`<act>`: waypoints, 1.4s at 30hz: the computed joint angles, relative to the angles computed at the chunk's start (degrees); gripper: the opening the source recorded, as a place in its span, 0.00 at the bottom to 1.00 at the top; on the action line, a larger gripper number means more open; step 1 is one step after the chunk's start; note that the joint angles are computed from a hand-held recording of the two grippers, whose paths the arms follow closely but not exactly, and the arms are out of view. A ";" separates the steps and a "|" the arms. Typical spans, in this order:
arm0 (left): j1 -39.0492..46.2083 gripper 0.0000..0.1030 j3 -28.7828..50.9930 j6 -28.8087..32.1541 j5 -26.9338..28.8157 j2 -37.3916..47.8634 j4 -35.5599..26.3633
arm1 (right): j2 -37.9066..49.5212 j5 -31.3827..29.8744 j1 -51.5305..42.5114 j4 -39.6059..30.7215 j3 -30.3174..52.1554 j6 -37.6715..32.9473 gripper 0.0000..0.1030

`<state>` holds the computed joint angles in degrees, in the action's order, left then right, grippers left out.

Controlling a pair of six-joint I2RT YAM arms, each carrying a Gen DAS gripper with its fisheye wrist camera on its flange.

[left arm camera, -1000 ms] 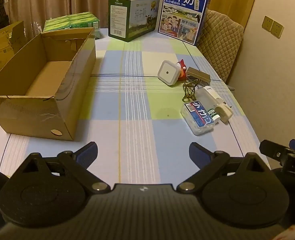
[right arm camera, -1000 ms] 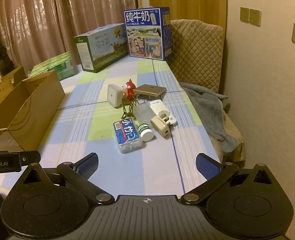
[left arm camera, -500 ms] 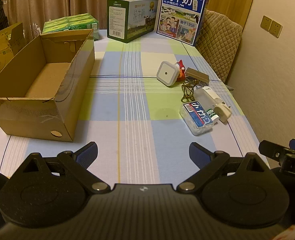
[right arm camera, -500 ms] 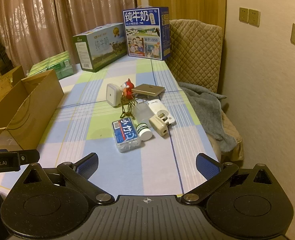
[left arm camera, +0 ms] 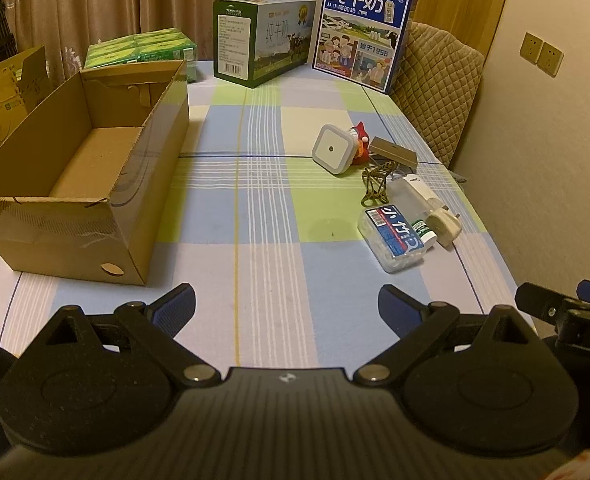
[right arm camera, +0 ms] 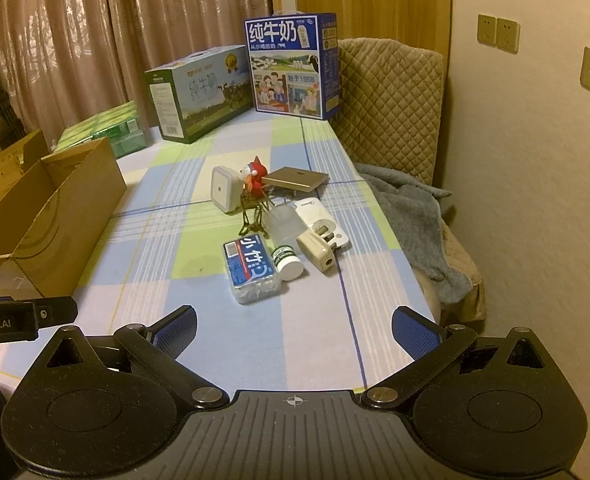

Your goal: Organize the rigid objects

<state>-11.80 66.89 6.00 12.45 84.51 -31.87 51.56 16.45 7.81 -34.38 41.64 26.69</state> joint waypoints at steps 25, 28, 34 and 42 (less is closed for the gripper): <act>-0.72 0.94 -0.42 0.75 0.02 -0.23 0.18 | -0.05 -0.13 -0.54 -0.53 0.22 0.51 0.98; -0.86 0.94 -0.32 0.80 -0.09 -0.25 0.08 | 0.06 -0.14 -0.54 -0.57 0.31 0.51 0.98; -1.14 0.94 -0.29 1.11 -0.28 -0.33 0.01 | -0.01 -0.31 -0.80 -0.59 0.21 0.37 0.98; -1.63 0.94 -0.37 1.86 -1.13 -0.13 0.68 | 0.06 -0.52 -1.10 -0.38 0.04 0.18 0.98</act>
<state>-13.43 66.52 7.86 11.32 84.38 -31.18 51.62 15.93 6.71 -34.76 41.68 26.86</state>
